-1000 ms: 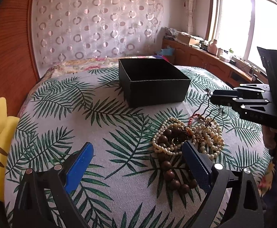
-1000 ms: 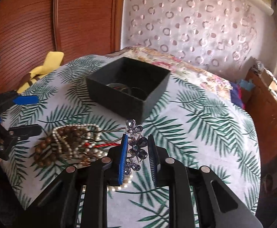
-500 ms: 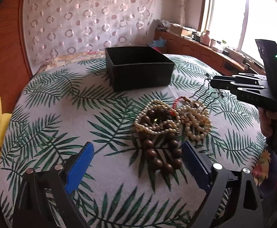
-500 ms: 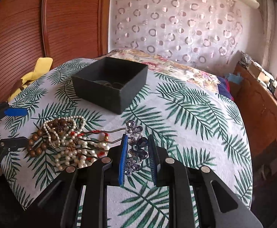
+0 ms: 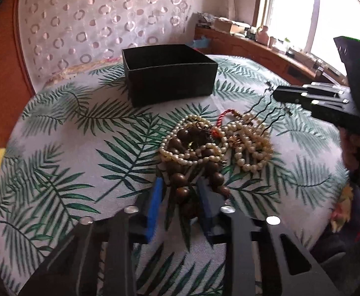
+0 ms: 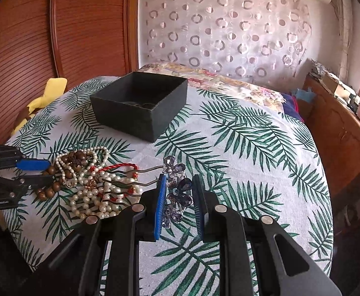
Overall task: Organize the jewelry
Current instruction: 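Grasp the brown wooden bead strand with the left tool while the right tool holds the hairpin, then carry the bead strand into the black box and open the left tool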
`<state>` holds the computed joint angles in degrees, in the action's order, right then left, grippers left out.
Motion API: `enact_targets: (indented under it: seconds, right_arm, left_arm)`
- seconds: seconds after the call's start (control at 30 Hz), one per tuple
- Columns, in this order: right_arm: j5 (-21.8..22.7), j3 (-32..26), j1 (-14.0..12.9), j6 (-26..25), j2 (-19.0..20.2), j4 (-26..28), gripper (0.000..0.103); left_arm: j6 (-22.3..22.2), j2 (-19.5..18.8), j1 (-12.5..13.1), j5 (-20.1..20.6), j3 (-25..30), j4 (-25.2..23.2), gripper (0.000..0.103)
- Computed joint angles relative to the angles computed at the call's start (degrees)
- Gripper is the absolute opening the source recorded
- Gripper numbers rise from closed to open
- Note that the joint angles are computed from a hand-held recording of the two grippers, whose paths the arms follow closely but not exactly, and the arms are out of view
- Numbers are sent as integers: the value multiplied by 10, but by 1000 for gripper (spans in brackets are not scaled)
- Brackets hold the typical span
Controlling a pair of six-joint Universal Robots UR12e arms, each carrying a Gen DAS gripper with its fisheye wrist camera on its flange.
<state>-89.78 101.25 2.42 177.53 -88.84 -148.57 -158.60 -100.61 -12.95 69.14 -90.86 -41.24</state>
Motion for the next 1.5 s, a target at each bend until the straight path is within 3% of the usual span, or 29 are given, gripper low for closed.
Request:
enact_targets:
  seconds: [0.03, 0.53, 1.0, 1.5]
  right_arm:
    - [0, -1, 1, -1, 1, 1, 23]
    - [0, -4, 6, -1, 4, -2, 23]
    - [0, -7, 9, -6, 4, -8, 23]
    - [0, -49, 14, -13, 23, -29, 23]
  left_arm:
    - [3, 0, 0, 3, 0, -1, 12]
    - [-46, 4, 25, -32, 17, 67, 12]
    - [-36, -10, 16, -40, 63, 94, 12]
    - [-62, -45, 8, -39, 113, 101, 12]
